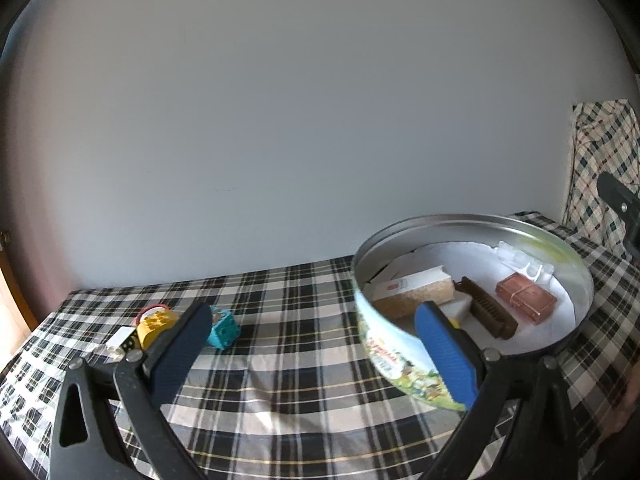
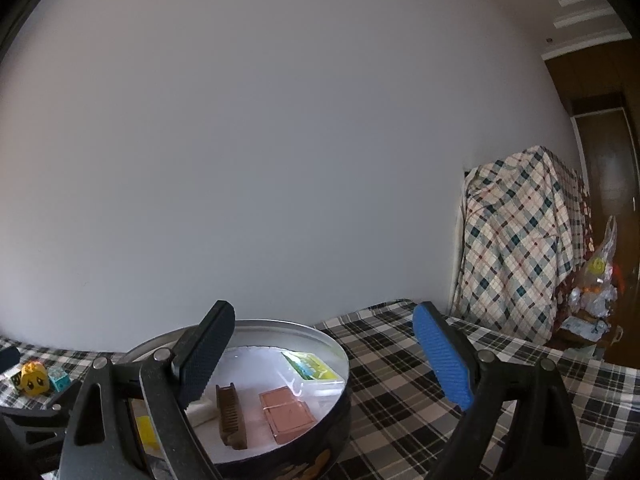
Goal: Organize rigid objects
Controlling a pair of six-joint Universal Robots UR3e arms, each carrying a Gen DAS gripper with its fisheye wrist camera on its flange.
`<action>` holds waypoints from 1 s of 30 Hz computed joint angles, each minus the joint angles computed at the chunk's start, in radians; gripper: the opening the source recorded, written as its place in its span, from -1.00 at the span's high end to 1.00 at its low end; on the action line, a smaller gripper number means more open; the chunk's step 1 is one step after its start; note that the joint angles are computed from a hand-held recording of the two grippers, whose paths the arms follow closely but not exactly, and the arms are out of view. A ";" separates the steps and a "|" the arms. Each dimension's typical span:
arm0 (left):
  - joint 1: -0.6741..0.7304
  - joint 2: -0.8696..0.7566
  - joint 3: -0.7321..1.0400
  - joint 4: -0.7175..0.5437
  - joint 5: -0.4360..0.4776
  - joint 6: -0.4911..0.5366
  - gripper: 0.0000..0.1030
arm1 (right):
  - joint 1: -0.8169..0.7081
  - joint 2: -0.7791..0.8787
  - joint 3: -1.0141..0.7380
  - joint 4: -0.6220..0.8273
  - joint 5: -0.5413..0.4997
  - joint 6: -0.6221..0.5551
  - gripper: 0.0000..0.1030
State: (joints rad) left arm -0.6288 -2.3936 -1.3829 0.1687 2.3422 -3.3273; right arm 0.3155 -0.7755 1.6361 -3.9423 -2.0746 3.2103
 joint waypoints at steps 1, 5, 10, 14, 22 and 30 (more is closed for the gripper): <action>0.006 0.011 -0.023 0.014 -0.005 -0.002 -0.99 | 0.012 0.005 -0.010 0.002 -0.011 -0.014 -0.79; 0.028 0.052 -0.098 0.048 -0.025 -0.011 -0.99 | 0.044 0.019 -0.040 0.024 -0.038 -0.028 -0.79; 0.064 0.106 -0.193 0.080 -0.060 -0.026 -0.99 | 0.062 0.012 -0.053 0.096 -0.029 0.058 -0.79; 0.097 0.145 -0.264 0.110 -0.075 -0.033 -0.99 | 0.095 0.036 -0.119 0.175 -0.021 0.096 -0.79; 0.176 0.215 -0.401 0.181 -0.118 -0.013 -0.99 | 0.181 0.128 -0.315 0.310 -0.012 0.095 -0.79; 0.331 0.348 -0.606 0.227 -0.212 -0.041 -0.99 | 0.209 0.188 -0.469 0.474 0.057 0.120 -0.79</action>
